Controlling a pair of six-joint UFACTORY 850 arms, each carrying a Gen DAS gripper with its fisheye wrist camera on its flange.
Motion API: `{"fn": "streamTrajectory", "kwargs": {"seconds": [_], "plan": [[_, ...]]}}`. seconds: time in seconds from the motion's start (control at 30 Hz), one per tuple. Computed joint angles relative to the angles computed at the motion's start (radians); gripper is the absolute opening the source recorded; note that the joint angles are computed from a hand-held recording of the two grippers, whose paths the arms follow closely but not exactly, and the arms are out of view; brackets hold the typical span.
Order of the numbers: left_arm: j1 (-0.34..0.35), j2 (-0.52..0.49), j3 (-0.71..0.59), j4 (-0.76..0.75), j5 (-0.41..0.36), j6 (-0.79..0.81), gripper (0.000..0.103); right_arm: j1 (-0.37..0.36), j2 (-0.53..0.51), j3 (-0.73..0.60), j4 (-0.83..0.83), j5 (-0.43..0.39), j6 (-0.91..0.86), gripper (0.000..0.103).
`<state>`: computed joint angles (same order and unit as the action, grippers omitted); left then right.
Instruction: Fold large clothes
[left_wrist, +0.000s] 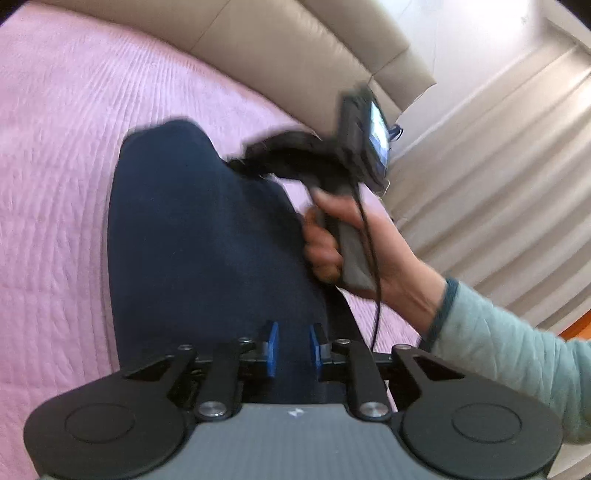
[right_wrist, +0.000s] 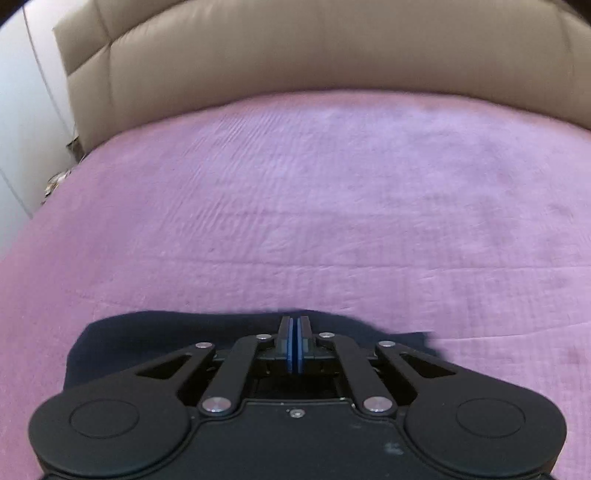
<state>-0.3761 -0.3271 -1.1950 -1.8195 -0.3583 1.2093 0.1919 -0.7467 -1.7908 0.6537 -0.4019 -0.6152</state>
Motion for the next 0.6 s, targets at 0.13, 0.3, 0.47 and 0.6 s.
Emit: {"fn": "streamTrajectory", "kwargs": {"seconds": [0.13,0.3,0.47,0.6], "plan": [[0.003,0.006,-0.040,0.209,0.061,-0.175,0.020,-0.062,0.186,0.208,0.222,-0.080,-0.255,0.028],[0.006,-0.008,-0.063,0.425,0.039,-0.414,0.020,-0.052,0.328,0.387,0.095,-0.166,-0.211,0.029],[-0.020,0.010,-0.018,0.340,0.101,-0.335,0.022,-0.021,0.424,0.548,0.039,-0.038,-0.194,0.029],[-0.049,0.055,0.031,0.274,0.161,-0.282,0.022,-0.017,0.479,0.603,-0.050,-0.009,-0.025,0.029]]}}
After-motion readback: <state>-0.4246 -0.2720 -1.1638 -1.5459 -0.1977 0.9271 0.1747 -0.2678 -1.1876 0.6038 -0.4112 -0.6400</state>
